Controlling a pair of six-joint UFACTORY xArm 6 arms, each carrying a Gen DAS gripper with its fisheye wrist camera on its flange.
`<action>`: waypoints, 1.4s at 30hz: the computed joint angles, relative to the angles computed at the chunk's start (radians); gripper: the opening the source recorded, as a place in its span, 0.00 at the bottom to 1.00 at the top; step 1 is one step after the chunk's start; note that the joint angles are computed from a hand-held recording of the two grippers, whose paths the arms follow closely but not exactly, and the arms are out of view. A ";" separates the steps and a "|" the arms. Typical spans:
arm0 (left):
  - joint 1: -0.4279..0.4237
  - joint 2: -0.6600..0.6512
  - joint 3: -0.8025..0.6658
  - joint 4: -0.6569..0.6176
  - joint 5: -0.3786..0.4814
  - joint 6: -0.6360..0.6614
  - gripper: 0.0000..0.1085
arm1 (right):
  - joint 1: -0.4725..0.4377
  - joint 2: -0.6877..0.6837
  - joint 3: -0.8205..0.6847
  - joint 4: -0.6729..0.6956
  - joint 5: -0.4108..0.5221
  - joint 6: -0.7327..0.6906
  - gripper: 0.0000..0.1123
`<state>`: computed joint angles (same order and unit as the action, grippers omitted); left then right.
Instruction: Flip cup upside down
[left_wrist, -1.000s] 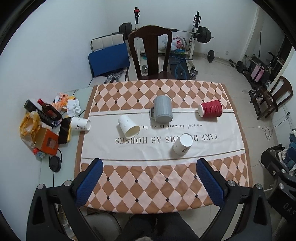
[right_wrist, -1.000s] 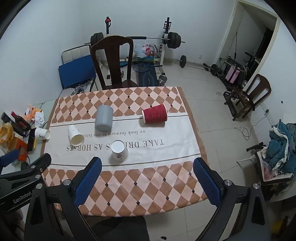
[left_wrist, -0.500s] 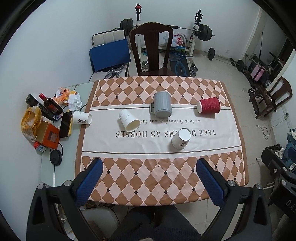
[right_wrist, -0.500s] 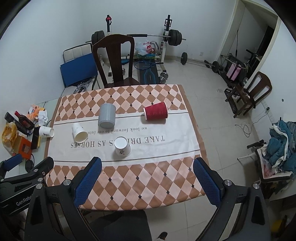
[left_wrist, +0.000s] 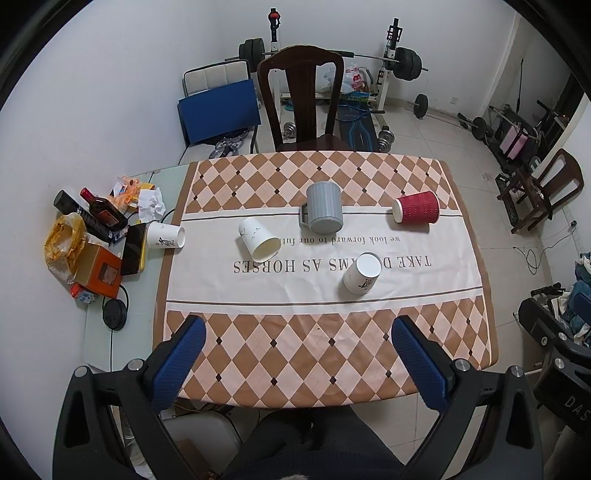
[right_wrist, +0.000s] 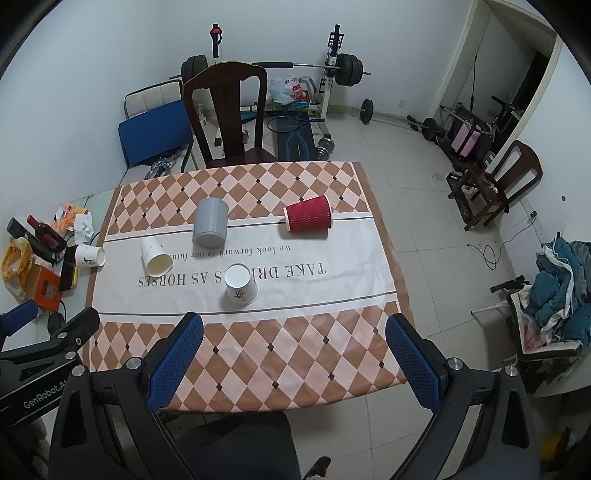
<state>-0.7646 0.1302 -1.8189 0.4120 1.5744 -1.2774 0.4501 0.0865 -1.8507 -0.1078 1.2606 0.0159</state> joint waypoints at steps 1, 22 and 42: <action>0.000 0.000 0.000 0.000 0.001 0.002 0.94 | -0.002 -0.006 0.010 0.003 -0.005 -0.005 0.89; -0.016 -0.039 0.048 -0.001 -0.007 0.001 0.94 | 0.003 -0.037 0.055 0.008 -0.005 -0.022 0.89; -0.043 -0.067 0.067 0.018 0.009 -0.030 0.94 | 0.009 -0.074 0.098 0.000 -0.019 -0.025 0.89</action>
